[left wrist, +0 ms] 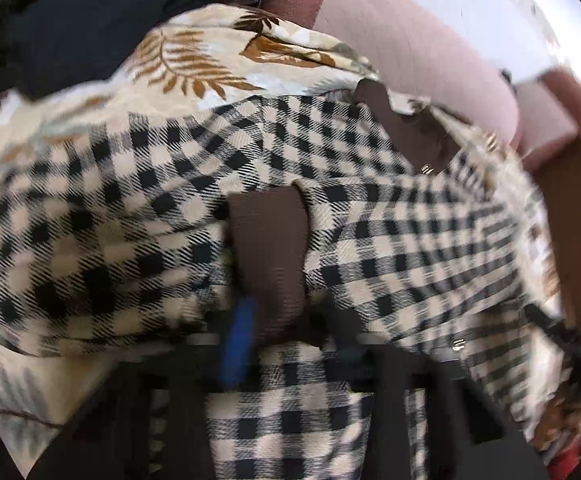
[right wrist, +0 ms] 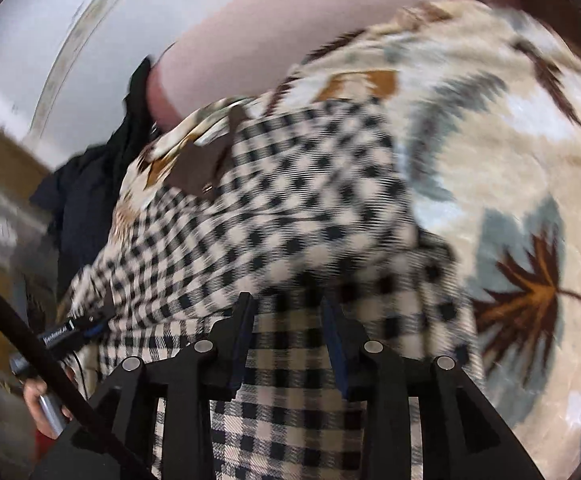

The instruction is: Fold large clothes

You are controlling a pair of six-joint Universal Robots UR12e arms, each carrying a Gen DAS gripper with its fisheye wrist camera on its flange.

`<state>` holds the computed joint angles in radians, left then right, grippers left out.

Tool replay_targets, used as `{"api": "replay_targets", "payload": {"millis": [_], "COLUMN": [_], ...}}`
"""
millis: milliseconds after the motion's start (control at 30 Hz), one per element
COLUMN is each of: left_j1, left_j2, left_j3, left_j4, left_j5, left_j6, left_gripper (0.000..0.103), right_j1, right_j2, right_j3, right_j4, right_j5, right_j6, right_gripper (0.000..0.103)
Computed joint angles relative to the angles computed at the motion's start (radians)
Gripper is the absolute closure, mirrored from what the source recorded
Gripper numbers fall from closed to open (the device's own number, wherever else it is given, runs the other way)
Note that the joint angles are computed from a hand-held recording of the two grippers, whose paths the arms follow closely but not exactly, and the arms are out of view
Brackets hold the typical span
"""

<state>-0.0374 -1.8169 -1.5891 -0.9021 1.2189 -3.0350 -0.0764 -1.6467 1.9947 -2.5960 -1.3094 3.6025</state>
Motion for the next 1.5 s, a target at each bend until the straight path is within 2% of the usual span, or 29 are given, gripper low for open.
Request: {"api": "replay_targets", "payload": {"millis": [167, 267, 400, 467, 500, 600, 700, 767, 833, 900, 967, 1100, 1233, 1333, 1500], "left_j1": [0.011, 0.009, 0.006, 0.009, 0.010, 0.026, 0.054, 0.079, 0.110, 0.148, 0.186, 0.251, 0.328, 0.361, 0.394], "left_j2": [-0.003, -0.007, -0.007, -0.003, 0.000, 0.017, 0.044, 0.062, 0.078, 0.092, 0.104, 0.115, 0.116, 0.113, 0.101], "left_j3": [0.006, 0.007, 0.005, 0.001, -0.002, -0.013, -0.033, -0.050, -0.067, -0.085, -0.099, -0.110, -0.112, -0.113, -0.105], "left_j4": [-0.019, -0.024, -0.017, -0.013, -0.012, -0.012, 0.015, 0.049, 0.080, 0.103, 0.124, 0.149, 0.170, 0.194, 0.199], "left_j5": [-0.024, -0.016, -0.007, -0.011, -0.011, -0.026, -0.033, -0.020, -0.009, 0.000, 0.026, 0.115, 0.107, 0.131, 0.224], "left_j6": [-0.019, -0.015, -0.003, 0.009, 0.014, 0.025, 0.017, -0.010, -0.048, -0.094, -0.133, -0.200, -0.301, -0.364, -0.418], "left_gripper": [0.094, 0.093, 0.092, 0.090, 0.088, 0.088, 0.088, 0.083, 0.074, 0.073, 0.073, 0.073, 0.066, 0.066, 0.064], "right_j1": [0.104, 0.125, 0.153, 0.174, 0.189, 0.216, 0.243, 0.267, 0.288, 0.303, 0.310, 0.328, 0.367, 0.401, 0.471], "right_j2": [0.086, 0.145, 0.245, 0.295, 0.317, 0.355, 0.392, 0.416, 0.438, 0.462, 0.467, 0.439, 0.434, 0.444, 0.478], "right_j3": [-0.089, -0.148, -0.247, -0.297, -0.321, -0.376, -0.433, -0.471, -0.509, -0.552, -0.571, -0.551, -0.550, -0.562, -0.605], "right_j4": [-0.033, -0.018, 0.060, 0.103, 0.113, 0.148, 0.204, 0.246, 0.292, 0.342, 0.363, 0.261, 0.212, 0.198, 0.196], "right_j5": [-0.179, -0.162, -0.151, -0.196, -0.243, -0.335, -0.418, -0.504, -0.582, -0.642, -0.665, -0.619, -0.529, -0.456, -0.338], "right_j6": [-0.132, -0.154, -0.160, -0.184, -0.201, -0.234, -0.237, -0.240, -0.242, -0.257, -0.272, -0.267, -0.309, -0.352, -0.431], "right_gripper": [0.065, 0.065, 0.067, 0.069, 0.069, 0.066, 0.057, 0.053, 0.050, 0.049, 0.049, 0.049, 0.048, 0.048, 0.048]}}
